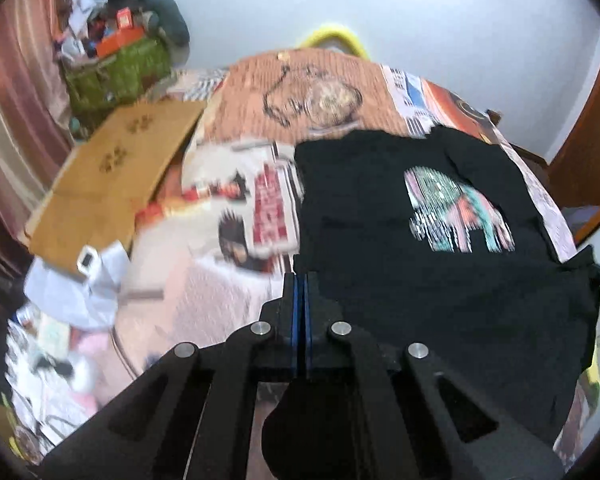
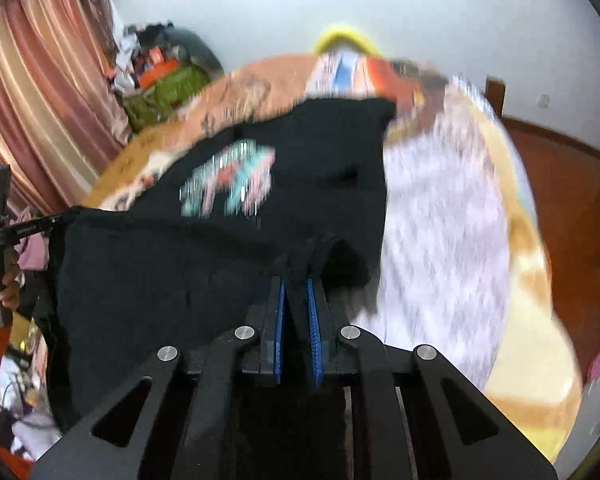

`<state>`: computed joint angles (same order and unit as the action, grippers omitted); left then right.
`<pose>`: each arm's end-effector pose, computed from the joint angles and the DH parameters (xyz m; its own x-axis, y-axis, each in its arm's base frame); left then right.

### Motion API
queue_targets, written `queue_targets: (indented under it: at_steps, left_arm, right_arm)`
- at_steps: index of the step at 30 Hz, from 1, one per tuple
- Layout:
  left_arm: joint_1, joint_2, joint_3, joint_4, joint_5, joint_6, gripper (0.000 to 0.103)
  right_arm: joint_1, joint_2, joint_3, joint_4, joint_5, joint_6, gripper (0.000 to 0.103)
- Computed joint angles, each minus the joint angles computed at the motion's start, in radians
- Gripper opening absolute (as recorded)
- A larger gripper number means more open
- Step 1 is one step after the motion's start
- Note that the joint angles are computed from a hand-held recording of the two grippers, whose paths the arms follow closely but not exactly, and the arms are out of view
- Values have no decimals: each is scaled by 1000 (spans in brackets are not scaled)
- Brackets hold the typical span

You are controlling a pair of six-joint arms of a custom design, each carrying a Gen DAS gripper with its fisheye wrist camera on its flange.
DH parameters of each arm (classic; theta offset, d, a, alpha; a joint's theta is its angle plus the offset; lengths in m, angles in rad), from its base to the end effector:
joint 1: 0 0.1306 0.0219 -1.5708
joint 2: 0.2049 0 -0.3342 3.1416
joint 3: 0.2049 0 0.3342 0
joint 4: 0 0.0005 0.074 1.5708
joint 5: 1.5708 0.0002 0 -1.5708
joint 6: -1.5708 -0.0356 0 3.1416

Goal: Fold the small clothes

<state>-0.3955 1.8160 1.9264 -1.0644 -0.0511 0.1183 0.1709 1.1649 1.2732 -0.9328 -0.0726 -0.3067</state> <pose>0.5197 -0.2156 0.3789 -0.7897 0.2020 -0.5793 0.2662 0.9635 -0.0269 0.3560 0.0636 0.4137 -0.7556 0.1752 -0.6312 0.0105 0.9667 0.2557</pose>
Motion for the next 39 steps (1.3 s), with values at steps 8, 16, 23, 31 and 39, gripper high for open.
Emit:
queue_targets:
  at_steps: [8,16,23,31,39]
  left_arm:
    - [14,122,126,-113,-13,27,46]
    - [24,-70,-205,-48,14,0,58]
    - [49,-182,-399,-27,95,43,58]
    - [49,-250,-494,18,180,85,44]
    - [7,-270,-503,30,188,102,6]
  right_arm:
    - [-11,83,45,-29,60,-45,29]
    - [-12,-54,-61,-94,66,-35,47]
    - [-17,-134,-160,-167,44,-70,51]
    - [20,-152,-250,-135,38,-88,52]
    - [42,-148,-245,-86,45,-104,7]
